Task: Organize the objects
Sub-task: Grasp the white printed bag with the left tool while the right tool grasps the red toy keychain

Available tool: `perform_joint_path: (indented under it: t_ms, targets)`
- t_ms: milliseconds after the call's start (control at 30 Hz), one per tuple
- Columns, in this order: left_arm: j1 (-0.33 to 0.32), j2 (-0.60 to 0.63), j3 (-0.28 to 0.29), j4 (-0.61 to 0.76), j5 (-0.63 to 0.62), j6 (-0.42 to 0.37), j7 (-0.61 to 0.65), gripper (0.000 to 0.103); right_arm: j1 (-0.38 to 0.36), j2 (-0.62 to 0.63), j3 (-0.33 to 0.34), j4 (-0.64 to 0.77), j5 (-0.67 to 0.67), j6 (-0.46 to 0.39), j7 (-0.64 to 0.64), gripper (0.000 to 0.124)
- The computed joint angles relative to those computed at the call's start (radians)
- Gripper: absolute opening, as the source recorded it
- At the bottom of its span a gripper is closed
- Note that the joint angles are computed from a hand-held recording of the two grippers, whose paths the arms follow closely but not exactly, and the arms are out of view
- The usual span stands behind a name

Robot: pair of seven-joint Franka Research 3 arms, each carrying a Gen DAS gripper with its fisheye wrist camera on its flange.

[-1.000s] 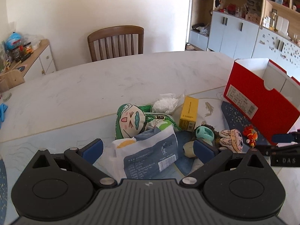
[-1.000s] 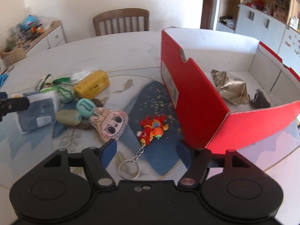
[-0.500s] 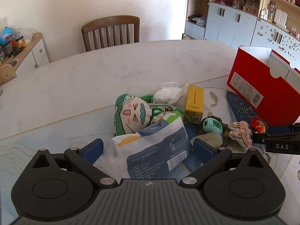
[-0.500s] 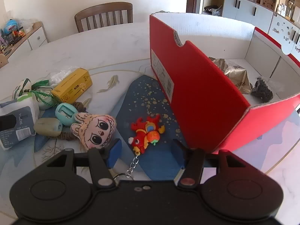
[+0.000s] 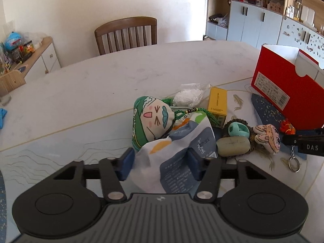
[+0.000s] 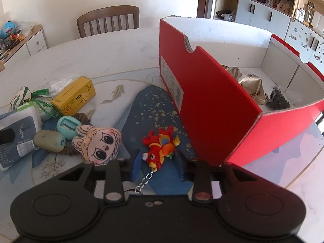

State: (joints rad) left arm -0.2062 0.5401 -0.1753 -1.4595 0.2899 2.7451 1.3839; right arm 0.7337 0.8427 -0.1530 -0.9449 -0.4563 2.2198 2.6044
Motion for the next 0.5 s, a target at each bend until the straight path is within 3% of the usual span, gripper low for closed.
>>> perform_joint_path:
  t_ms: [167,500]
  targets:
    - [-0.021,-0.041,0.021,-0.057,0.041,0.031,-0.028,0.025,0.001,-0.037,0.002,-0.064,-0.009,0.034,-0.004,0.033]
    - [-0.041,-0.130,0.029,-0.172,0.093,0.084,-0.132,0.016,0.004,-0.170,0.021,-0.271,-0.054,0.159,-0.009,0.033]
